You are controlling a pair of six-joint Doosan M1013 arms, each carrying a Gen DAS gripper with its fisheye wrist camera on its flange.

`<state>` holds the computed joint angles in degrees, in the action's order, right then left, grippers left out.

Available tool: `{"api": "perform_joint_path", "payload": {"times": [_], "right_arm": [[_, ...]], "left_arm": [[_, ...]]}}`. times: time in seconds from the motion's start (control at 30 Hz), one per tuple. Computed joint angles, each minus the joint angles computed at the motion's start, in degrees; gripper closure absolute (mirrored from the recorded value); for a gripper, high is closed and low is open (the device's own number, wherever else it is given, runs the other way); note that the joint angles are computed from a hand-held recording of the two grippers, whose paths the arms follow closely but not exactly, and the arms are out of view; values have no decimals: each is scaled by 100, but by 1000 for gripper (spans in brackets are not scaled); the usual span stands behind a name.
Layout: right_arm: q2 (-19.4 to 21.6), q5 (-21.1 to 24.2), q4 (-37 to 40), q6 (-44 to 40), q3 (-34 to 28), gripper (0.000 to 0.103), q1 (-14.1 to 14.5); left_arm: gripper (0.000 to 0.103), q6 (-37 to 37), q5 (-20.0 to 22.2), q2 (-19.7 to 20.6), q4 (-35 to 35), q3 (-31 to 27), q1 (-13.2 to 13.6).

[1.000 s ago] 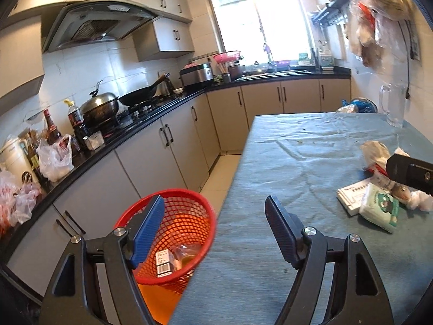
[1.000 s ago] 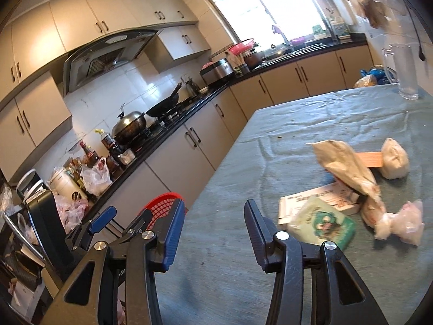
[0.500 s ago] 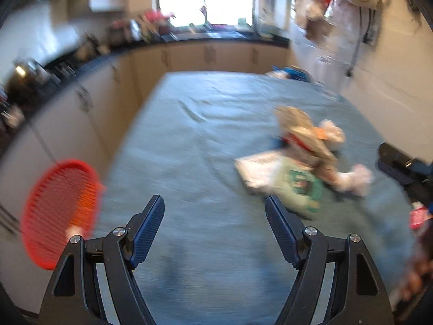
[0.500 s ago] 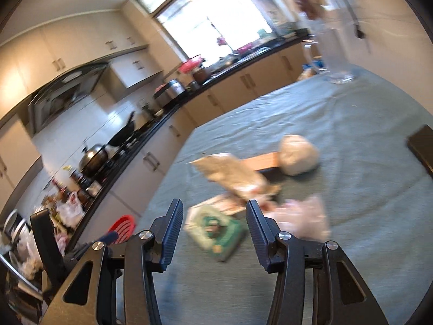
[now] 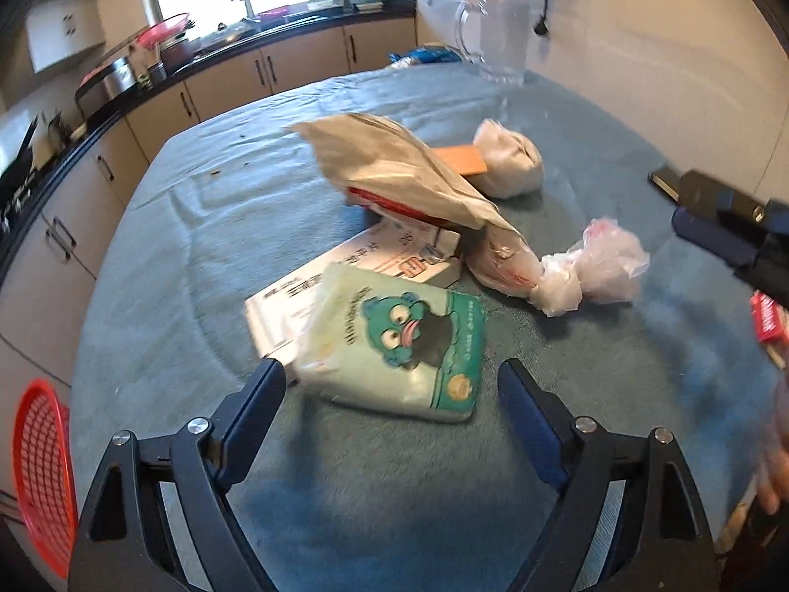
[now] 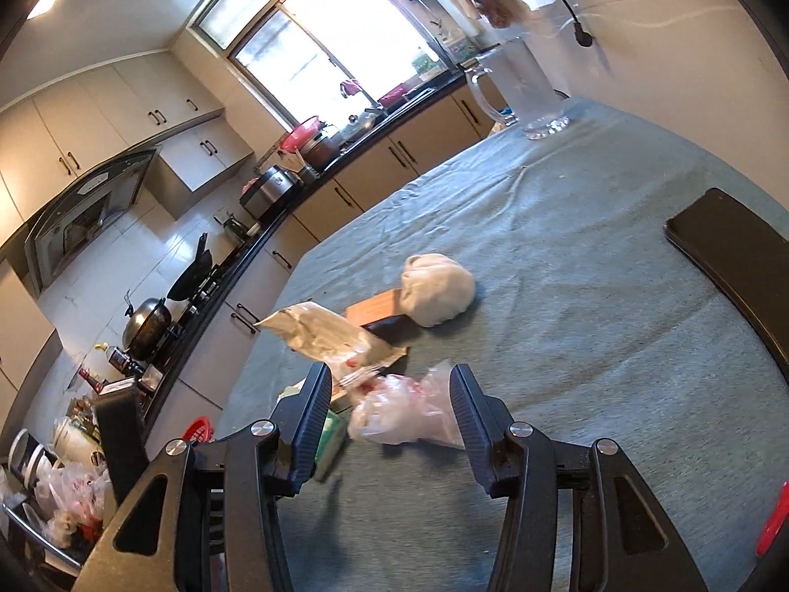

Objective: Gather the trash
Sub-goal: 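Move the left tool toward the green tissue pack while the right tool approaches the plastic bag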

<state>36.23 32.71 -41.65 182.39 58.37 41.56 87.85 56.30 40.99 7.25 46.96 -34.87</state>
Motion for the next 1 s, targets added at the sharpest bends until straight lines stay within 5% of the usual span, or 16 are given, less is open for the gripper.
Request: {"api": "perform_joint_path", "payload": {"times": [0.17,0.27,0.4,0.73,0.87,1.0], "right_arm": [[-24,31,68,36,73,49,-40],[-9,102,232,-92,46,48,-60],[81,169,528,-374,-90,39,-81],[516,749,1516,-1613,-826,36,-72],[638,940,1578,-2004,-1078,60,-26],[660,1015,1427,-2129,-1156,74,49]], "left_arm": [[17,-27,37,163,339,-208,-82],[27,-156,-59,192,457,-203,-103],[28,-224,-341,83,418,15,-75],[29,-244,-1066,-455,-94,856,105],[29,-323,-1248,-592,-53,1065,132],[29,-368,-1386,-688,-69,1218,162]]}}
